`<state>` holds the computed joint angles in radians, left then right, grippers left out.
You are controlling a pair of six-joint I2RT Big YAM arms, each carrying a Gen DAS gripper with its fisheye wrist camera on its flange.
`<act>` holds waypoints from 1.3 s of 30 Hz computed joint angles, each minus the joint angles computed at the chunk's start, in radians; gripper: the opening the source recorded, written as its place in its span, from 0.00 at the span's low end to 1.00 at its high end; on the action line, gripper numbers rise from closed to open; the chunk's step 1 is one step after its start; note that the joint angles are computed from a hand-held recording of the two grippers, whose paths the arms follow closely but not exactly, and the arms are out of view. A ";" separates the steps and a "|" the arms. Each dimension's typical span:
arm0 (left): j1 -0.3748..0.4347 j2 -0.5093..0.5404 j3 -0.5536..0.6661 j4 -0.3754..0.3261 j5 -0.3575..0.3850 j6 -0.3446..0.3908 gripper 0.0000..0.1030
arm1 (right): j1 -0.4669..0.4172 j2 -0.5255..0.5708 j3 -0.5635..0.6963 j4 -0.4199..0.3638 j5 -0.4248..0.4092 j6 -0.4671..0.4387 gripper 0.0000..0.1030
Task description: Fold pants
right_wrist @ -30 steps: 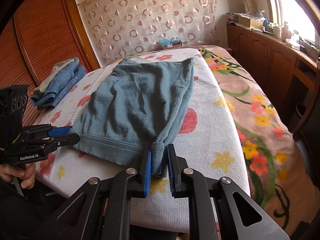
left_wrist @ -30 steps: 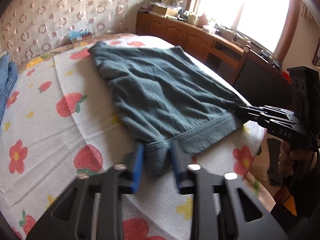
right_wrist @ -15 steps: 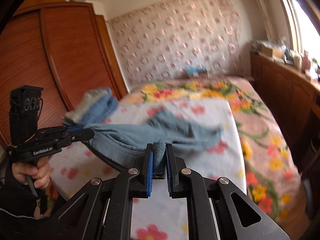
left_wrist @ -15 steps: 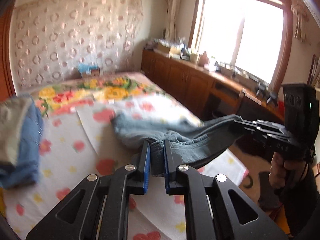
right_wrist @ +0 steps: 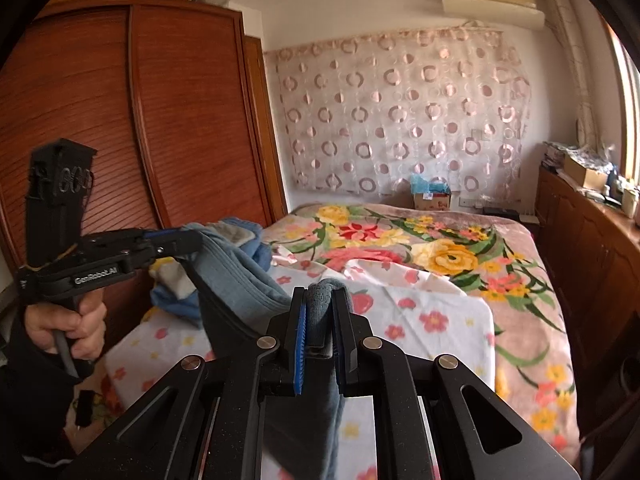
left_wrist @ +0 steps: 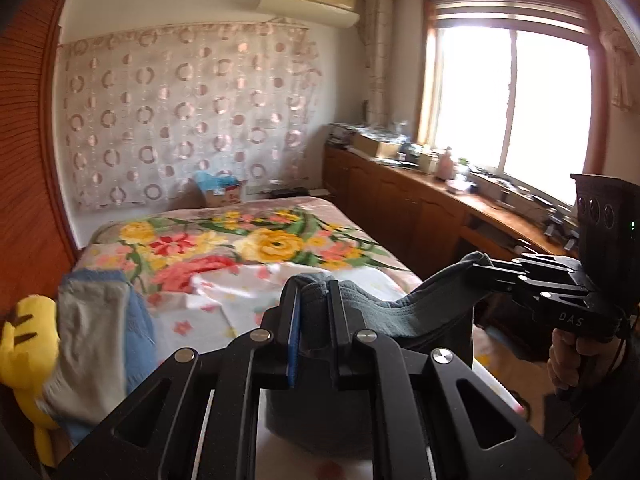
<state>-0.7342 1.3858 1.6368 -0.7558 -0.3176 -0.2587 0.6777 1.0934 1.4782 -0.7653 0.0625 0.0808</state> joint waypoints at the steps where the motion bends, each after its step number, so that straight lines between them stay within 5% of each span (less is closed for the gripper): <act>1: 0.020 0.023 0.038 -0.011 -0.003 0.008 0.12 | -0.024 0.036 0.042 0.002 -0.024 -0.003 0.11; 8: 0.061 0.048 0.117 0.003 -0.032 0.071 0.12 | -0.067 0.208 0.243 0.022 -0.067 -0.026 0.11; 14: 0.055 -0.034 -0.111 0.025 -0.009 0.008 0.12 | -0.057 0.170 0.029 0.053 -0.086 -0.019 0.11; 23: -0.072 -0.149 -0.455 0.046 0.003 -0.221 0.12 | 0.015 0.133 -0.202 0.070 -0.063 0.065 0.11; 39: -0.152 -0.184 -0.551 0.035 0.005 -0.306 0.13 | 0.108 0.024 -0.329 0.045 0.008 0.219 0.11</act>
